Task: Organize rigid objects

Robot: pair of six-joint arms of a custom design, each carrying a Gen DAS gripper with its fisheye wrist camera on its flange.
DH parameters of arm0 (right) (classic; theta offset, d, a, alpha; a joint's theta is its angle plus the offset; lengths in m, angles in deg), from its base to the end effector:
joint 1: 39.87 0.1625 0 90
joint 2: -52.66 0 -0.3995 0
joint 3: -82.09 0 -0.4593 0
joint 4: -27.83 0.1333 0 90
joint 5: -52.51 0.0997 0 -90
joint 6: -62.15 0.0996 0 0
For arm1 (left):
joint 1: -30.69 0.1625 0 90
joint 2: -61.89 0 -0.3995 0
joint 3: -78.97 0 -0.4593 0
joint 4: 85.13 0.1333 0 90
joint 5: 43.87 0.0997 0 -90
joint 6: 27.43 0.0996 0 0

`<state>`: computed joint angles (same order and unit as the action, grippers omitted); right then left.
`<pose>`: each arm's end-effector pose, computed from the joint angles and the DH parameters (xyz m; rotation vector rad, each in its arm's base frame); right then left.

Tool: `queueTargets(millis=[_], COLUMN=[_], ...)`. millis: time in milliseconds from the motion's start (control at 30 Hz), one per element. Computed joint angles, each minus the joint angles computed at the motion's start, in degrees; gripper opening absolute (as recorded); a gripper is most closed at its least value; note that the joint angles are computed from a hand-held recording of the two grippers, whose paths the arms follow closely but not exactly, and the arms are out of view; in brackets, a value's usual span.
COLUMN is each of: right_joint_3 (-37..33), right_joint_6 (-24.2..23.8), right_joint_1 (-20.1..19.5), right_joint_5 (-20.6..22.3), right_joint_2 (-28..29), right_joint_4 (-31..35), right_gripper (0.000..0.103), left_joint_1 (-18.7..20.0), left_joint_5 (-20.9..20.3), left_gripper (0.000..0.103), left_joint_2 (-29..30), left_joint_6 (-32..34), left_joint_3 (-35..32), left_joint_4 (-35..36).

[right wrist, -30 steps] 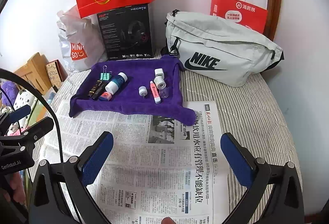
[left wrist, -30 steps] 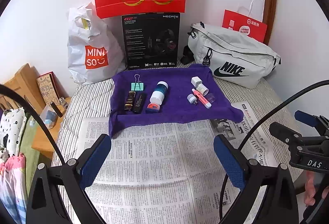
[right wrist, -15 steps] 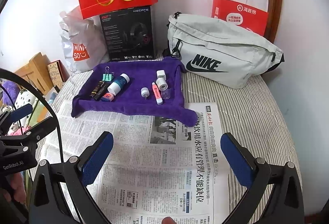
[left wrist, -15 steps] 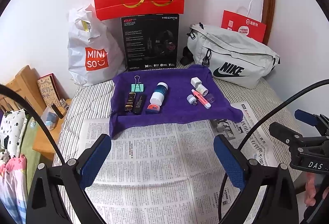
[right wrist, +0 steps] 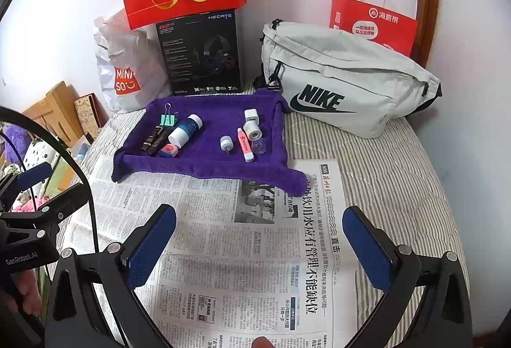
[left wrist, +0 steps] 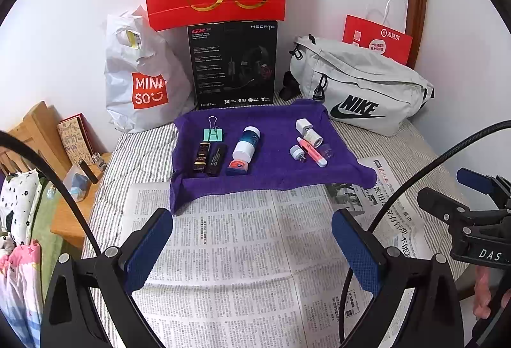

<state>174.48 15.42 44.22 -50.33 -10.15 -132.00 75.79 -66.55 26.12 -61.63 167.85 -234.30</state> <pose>0.0364 -0.7284 0.2814 0.7895 -2.4228 0.7092 -0.3367 -0.6570 0.0010 0.1223 2.1016 -0.9780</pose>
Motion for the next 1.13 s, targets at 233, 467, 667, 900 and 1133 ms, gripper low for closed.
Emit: queueTargets(millis=[233, 467, 667, 900, 1133], right_joint_3=[-0.21, -0.16, -0.14, 0.01, -0.43], right_joint_6=[-0.21, -0.16, -0.21, -0.57, -0.51], right_joint_1=[-0.01, 0.02, 0.05, -0.03, -0.06], right_joint_5=[-0.21, -0.16, -0.13, 0.14, -0.24], right_joint_2=[0.18, 0.21, 0.22, -0.04, 0.43], right_joint_4=[0.3, 0.11, -0.05, 0.07, 0.17], right_gripper=[0.103, 0.103, 0.103, 0.103, 0.103], left_joint_1=[-0.03, -0.02, 0.08, 0.03, 0.59], left_joint_5=[-0.01, -0.1, -0.32, -0.33, -0.69], left_gripper=[0.101, 0.101, 0.101, 0.101, 0.103], left_joint_2=[-0.28, -0.44, -0.67, -0.66, -0.34], left_joint_6=[-0.18, 0.62, 0.85, 0.74, 3.58], left_joint_3=[0.17, 0.44, 0.4, 0.38, 0.36], left_joint_4=[0.68, -0.04, 0.4, 0.34, -2.17])
